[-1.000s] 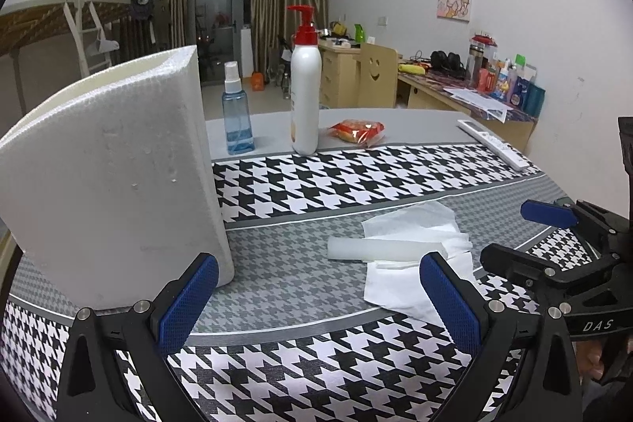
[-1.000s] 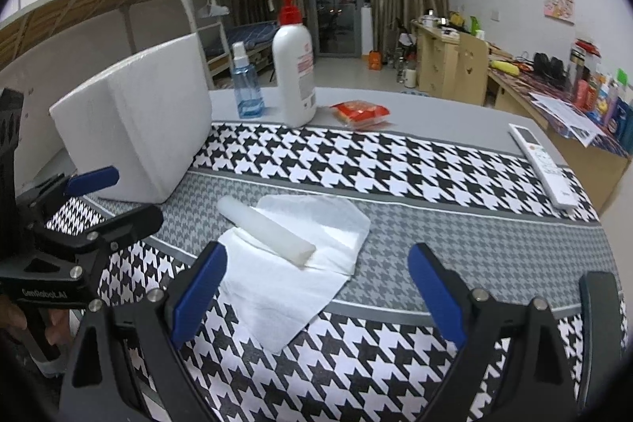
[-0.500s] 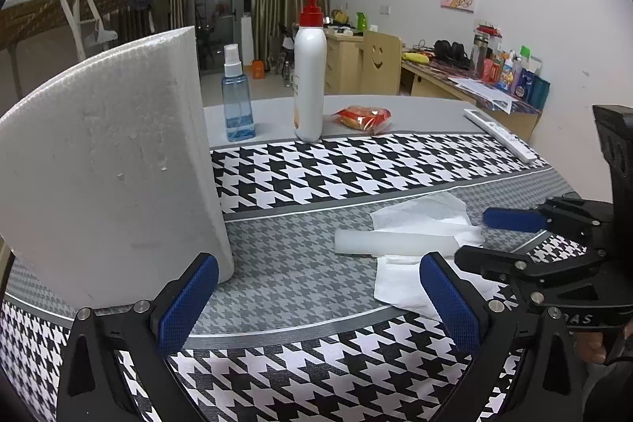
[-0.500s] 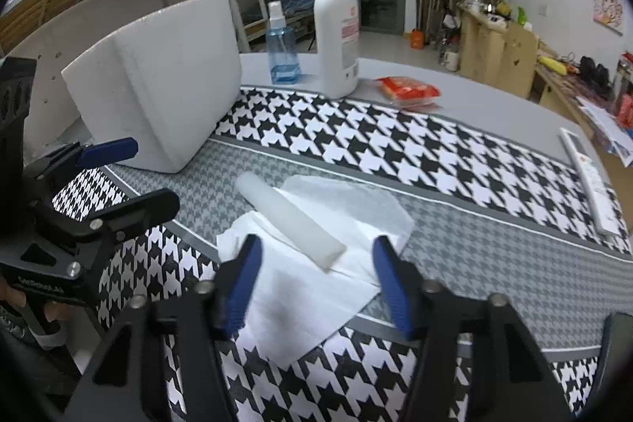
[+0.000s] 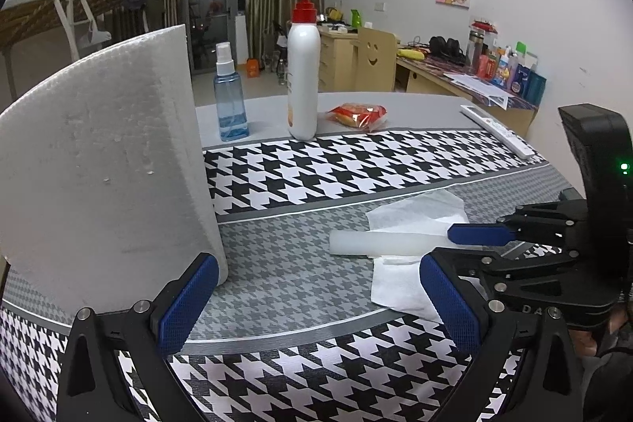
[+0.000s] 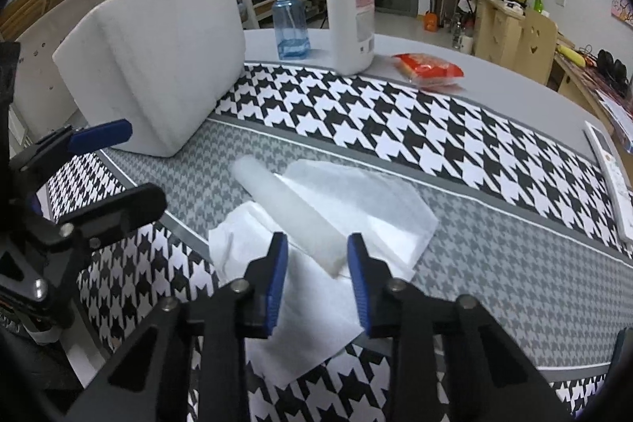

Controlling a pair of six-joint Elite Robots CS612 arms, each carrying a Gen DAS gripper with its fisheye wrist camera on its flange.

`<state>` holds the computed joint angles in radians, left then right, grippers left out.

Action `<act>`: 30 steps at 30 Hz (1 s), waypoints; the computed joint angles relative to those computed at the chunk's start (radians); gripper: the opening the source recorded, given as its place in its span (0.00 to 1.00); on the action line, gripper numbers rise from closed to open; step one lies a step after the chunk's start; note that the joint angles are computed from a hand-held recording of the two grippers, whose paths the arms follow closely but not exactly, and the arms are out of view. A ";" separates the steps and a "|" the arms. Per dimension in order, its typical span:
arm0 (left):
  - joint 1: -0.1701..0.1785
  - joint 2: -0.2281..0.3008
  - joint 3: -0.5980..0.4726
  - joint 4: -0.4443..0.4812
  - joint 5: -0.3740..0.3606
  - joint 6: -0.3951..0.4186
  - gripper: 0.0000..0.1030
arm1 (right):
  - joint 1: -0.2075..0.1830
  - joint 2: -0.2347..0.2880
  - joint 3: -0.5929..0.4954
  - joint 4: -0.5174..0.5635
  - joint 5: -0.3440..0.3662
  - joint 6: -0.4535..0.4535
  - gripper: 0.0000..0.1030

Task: Organize soft objects
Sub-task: 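Close the right gripper on the white foam tube while the left gripper approaches the cloth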

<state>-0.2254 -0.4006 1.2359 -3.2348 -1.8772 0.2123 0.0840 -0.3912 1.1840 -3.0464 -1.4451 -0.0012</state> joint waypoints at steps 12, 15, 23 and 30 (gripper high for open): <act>0.001 -0.002 0.005 0.004 -0.003 0.008 0.99 | 0.005 0.005 -0.014 0.009 -0.013 -0.029 0.33; 0.002 -0.003 0.006 0.006 -0.008 0.008 0.99 | 0.006 0.009 -0.023 0.023 -0.013 -0.033 0.33; 0.006 -0.007 0.015 0.000 -0.020 0.014 0.99 | 0.013 0.018 -0.037 0.032 -0.030 -0.046 0.25; 0.011 -0.011 0.023 -0.007 -0.016 0.007 0.99 | 0.007 0.012 -0.031 0.039 0.038 -0.023 0.09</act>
